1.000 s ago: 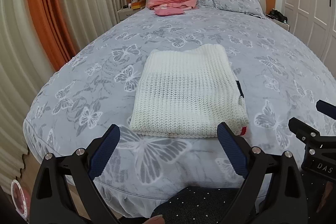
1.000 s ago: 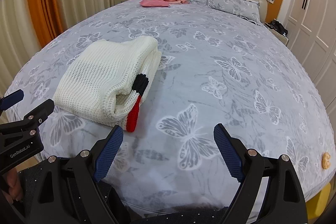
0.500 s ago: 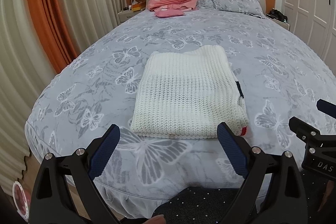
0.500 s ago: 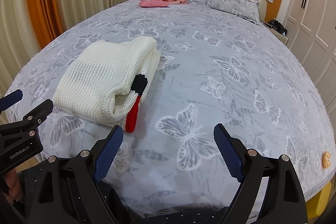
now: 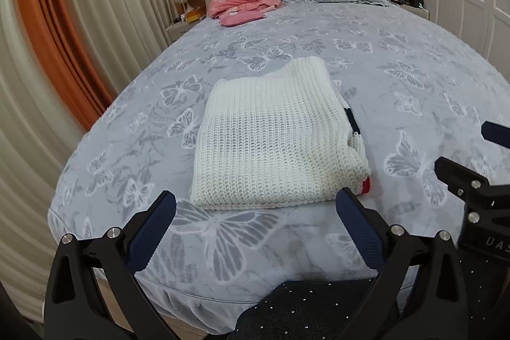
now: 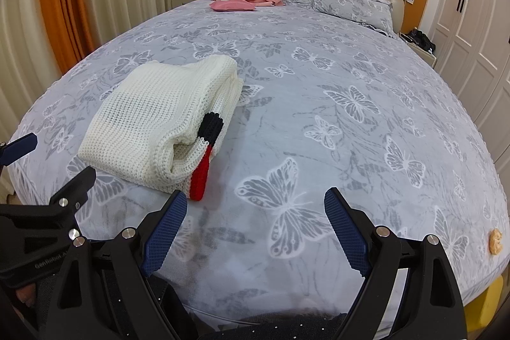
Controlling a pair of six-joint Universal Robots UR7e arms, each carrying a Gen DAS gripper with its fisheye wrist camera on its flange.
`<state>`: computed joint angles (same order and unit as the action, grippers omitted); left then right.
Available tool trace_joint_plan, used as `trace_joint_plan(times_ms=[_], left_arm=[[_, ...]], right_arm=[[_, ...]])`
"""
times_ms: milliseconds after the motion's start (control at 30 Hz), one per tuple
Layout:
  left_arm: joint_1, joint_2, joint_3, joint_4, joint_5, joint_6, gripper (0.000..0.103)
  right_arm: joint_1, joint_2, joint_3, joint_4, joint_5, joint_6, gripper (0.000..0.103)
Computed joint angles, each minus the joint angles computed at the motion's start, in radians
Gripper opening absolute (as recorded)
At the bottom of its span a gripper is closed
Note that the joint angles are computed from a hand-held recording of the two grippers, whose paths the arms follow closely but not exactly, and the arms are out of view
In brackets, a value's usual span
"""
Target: Fold small clothes
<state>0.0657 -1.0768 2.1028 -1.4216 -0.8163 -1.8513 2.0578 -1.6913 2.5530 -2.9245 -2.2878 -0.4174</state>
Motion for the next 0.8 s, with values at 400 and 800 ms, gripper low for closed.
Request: trace_joint_plan(times_ms=[400, 800], left_arm=[[0.002, -0.023, 0.013, 0.017, -0.018, -0.083, 0.098], [-0.011, -0.031, 0.017, 0.038, -0.019, -0.149, 0.098]], right_arm=[[0.0, 0.001, 0.001, -0.004, 0.0, -0.002, 0.086], [0.004, 0.003, 0.002, -0.006, -0.003, 0.002, 0.086]])
